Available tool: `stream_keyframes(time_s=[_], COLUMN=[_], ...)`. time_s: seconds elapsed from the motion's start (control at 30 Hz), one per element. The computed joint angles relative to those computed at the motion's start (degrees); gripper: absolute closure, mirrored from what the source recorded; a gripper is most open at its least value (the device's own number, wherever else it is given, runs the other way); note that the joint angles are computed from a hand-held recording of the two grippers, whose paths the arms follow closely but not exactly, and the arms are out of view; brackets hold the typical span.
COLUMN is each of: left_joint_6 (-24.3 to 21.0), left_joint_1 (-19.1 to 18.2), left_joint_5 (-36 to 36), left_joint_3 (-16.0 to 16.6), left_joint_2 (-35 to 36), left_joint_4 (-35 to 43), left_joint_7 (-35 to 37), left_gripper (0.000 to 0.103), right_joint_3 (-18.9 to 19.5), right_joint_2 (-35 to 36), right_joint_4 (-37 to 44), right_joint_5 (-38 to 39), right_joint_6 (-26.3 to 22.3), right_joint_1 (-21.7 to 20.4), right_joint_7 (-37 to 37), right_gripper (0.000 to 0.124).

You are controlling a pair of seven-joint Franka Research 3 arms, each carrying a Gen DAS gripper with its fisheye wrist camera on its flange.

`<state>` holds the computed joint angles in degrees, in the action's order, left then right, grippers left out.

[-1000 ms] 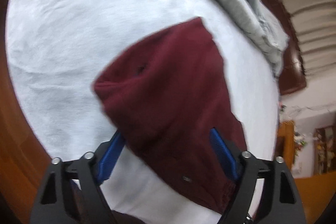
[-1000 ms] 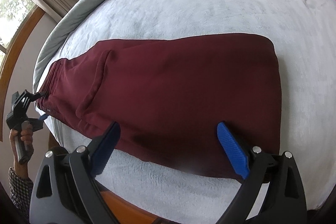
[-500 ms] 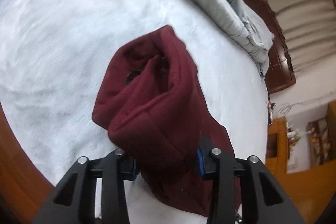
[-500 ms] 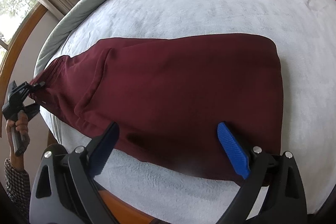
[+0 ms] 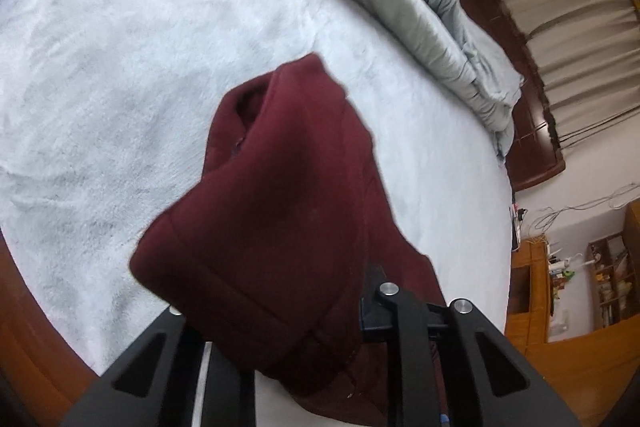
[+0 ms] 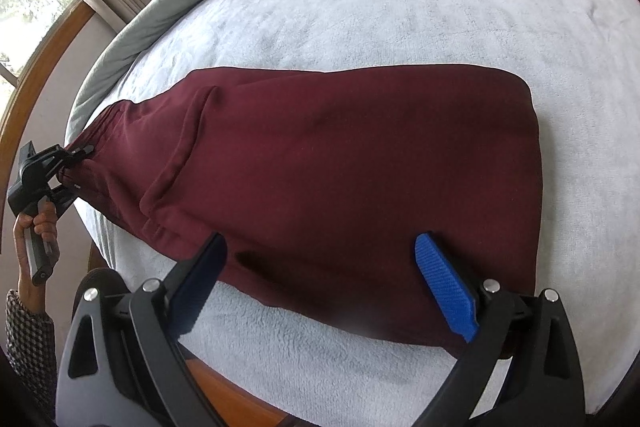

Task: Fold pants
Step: 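Grasp the trouser end with the left gripper and fold it over the bundle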

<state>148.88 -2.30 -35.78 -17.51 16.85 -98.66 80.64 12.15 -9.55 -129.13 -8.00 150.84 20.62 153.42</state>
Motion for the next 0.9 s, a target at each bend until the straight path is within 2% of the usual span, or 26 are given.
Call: stream_keyframes(time_s=[0.13, 0.27, 0.4, 0.57, 0.9], left_joint_6=[2.80, 5.02, 6.11, 5.22, 1.74], left_joint_1=[-1.05, -3.78, -6.38, -9.28, -14.70], left_joint_5=[0.67, 7.88, 14.56, 19.09, 25.76], left_joint_3=[-0.60, -0.40, -1.10, -2.70, -3.13], left_joint_2=[-0.24, -0.68, -2.10, -2.26, -0.32], left_joint_4=[0.73, 2.26, 2.63, 3.80, 5.36], left_joint_7=[1.53, 1.87, 4.66, 9.79, 11.16], left_gripper=[0.082, 0.082, 0.082, 0.082, 0.079], right_joint_3=[-0.14, 0.63, 1.07, 1.66, 2.94], right_joint_2=[-1.38, -3.63, -6.08, -8.32, -9.14], right_joint_4=[-1.17, -1.89, -3.99, -6.56, -8.39], right_joint_5=[0.99, 0.40, 0.87, 2.69, 4.34], right_joint_6=[1.84, 1.09, 2.75, 5.87, 8.04], right_joint_1=[-0.13, -1.17, -2.15, -3.56, -4.98], right_joint_7=[0.55, 1.45, 2.31, 2.66, 2.29], right_gripper=[0.029, 0.029, 0.029, 0.029, 0.029])
